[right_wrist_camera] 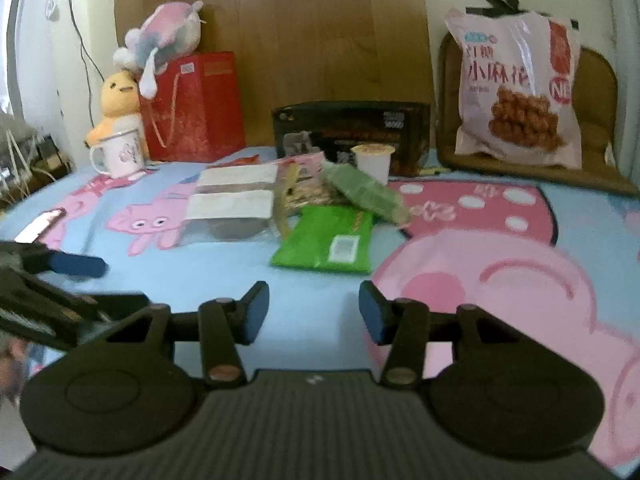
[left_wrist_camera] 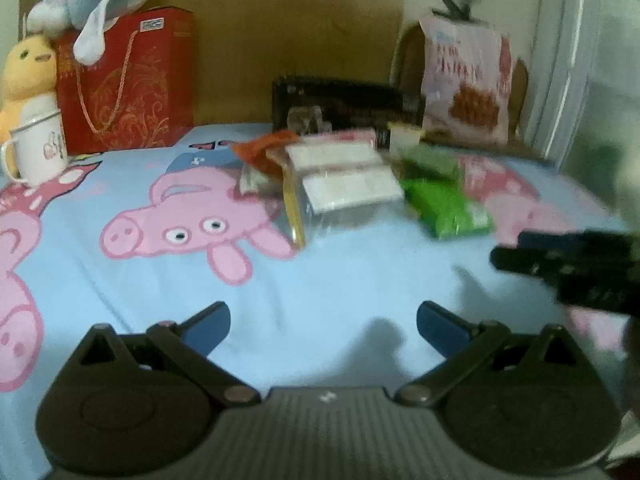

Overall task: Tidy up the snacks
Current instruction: 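Reach the left gripper to the green packet and grasp it, then carry the green packet with the left gripper into the black box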

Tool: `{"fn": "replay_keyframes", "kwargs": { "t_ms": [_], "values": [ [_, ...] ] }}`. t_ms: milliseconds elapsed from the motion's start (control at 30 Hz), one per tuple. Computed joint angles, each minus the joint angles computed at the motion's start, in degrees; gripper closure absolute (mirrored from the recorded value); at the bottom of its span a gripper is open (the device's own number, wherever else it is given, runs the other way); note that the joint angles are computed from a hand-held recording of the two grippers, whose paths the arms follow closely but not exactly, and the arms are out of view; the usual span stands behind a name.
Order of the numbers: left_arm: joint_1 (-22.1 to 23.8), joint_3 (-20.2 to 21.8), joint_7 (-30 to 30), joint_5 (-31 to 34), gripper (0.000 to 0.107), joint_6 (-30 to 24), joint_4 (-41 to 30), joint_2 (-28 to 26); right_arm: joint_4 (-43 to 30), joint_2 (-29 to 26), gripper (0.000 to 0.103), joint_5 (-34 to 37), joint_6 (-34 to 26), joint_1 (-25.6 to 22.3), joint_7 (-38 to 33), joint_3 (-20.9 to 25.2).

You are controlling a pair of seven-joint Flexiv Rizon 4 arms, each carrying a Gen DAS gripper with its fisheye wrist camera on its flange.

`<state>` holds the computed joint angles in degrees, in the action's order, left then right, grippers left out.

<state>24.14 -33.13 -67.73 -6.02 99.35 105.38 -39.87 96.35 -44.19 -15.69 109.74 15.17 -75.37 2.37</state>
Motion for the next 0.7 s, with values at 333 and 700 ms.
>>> {"fn": "replay_keyframes", "kwargs": {
  "t_ms": [333, 700],
  "values": [
    [2.41, -13.87, 11.25, -3.88, 0.024, -13.31, -14.59, -10.17, -8.96, -5.54, 0.047, -12.78, -14.83, -19.94, -10.32, 23.82],
    [-10.84, -1.06, 12.86, -12.20, 0.054, -27.32, -29.00, -13.18, -20.00, -14.50, 0.049, -9.27, -30.19, -27.41, -30.82, 41.82]
  ]
}}
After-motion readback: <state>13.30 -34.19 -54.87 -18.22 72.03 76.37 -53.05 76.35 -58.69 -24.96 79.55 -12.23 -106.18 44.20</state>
